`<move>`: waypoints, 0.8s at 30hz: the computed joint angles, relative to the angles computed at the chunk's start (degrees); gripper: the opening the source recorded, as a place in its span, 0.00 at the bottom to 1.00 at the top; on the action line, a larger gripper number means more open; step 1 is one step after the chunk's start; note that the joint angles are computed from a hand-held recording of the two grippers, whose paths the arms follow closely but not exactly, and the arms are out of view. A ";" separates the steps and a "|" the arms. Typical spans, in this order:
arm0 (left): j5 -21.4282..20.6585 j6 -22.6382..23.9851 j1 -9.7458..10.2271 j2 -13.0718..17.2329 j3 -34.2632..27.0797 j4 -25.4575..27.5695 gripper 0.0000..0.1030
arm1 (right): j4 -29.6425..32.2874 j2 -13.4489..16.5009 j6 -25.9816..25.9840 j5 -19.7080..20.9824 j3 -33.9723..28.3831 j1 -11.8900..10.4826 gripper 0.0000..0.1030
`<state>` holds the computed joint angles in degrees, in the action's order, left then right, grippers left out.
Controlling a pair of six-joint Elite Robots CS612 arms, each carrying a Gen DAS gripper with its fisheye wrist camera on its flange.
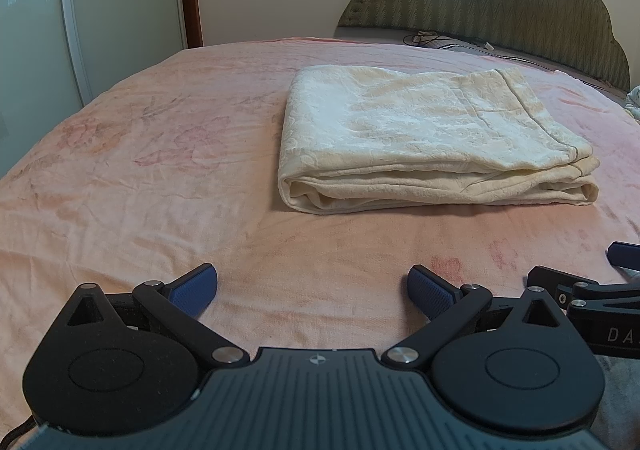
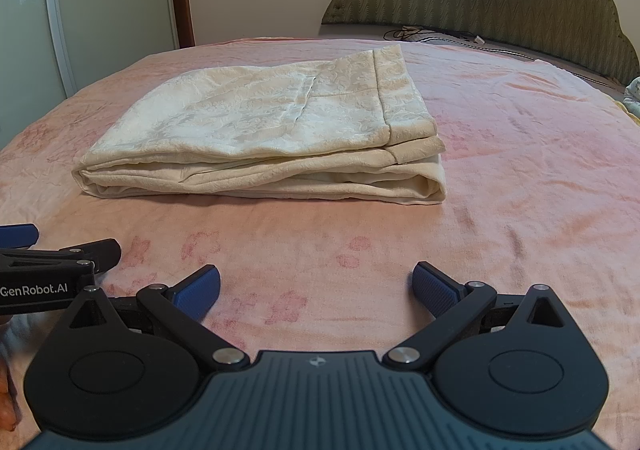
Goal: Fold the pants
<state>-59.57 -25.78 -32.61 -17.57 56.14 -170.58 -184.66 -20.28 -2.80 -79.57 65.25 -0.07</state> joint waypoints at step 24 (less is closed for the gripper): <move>-0.29 -0.42 0.03 -0.11 0.12 0.15 1.00 | 0.23 0.52 0.71 -1.10 -1.15 0.61 1.00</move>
<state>-59.86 -26.20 -32.58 -17.68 56.26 -170.43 -184.43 -19.77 -2.09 -80.67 64.09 0.54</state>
